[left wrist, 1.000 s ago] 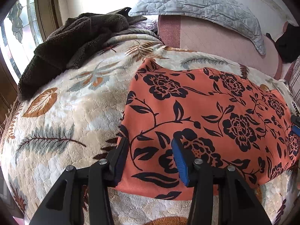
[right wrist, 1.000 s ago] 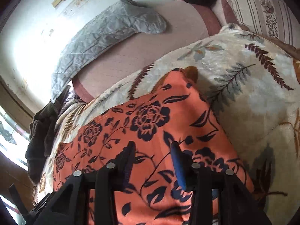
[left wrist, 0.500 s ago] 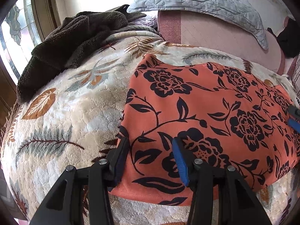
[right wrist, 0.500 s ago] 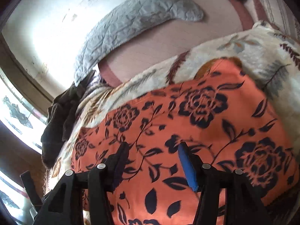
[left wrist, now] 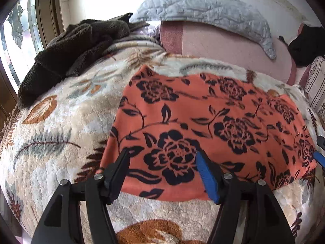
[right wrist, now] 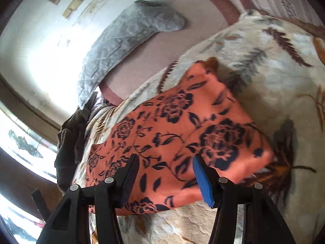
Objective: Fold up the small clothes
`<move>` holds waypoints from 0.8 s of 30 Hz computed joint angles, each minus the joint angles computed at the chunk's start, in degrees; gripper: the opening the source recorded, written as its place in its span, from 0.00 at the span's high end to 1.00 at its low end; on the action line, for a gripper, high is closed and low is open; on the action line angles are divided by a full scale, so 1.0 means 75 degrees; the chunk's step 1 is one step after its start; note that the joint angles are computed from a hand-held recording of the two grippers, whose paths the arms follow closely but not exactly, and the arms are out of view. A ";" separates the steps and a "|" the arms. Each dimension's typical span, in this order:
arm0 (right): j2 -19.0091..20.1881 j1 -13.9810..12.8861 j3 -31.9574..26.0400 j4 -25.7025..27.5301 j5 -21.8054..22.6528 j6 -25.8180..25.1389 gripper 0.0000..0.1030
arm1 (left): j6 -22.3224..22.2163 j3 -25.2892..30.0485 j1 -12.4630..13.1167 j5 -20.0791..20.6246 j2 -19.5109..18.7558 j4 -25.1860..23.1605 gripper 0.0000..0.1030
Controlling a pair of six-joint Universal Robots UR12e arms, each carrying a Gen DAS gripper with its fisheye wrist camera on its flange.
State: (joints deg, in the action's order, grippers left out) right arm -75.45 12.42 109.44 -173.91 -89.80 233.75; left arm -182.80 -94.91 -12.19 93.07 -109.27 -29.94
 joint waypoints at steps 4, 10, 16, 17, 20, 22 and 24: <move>-0.0131 -0.0327 0.0354 0.0504 0.0707 0.0491 0.44 | 0.0261 0.0036 -0.0129 0.0462 -0.0080 -0.0448 0.32; -0.0546 -0.0155 0.0974 -0.1126 0.0448 0.0876 0.33 | -0.0642 -0.0676 0.0285 -0.0665 0.0545 -0.0166 0.32; -0.0436 -0.0461 0.1257 -0.1683 0.1134 0.2259 0.27 | -0.1706 -0.0753 0.0766 -0.1781 0.0553 -0.0405 0.32; -0.0349 -0.0542 0.1279 -0.1791 0.1317 0.2556 0.27 | -0.1947 -0.0722 0.0845 -0.2101 0.0496 -0.0439 0.32; 0.0006 -0.0710 0.1215 -0.2118 0.1552 0.3249 0.28 | -0.2761 -0.0672 0.1006 -0.2751 0.0322 -0.0254 0.32; 0.0214 -0.0724 0.1075 -0.2326 0.1429 0.3277 0.28 | -0.3203 -0.0673 0.1050 -0.3017 0.0220 0.0183 0.31; 0.0392 -0.0739 0.0916 -0.2550 0.1373 0.3114 0.28 | -0.3628 -0.0636 0.1090 -0.3266 0.0100 0.0440 0.31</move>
State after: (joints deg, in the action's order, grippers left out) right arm -72.51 6.88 116.31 -193.03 -79.50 257.10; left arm -210.01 -99.68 -4.01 68.57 -108.52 -26.65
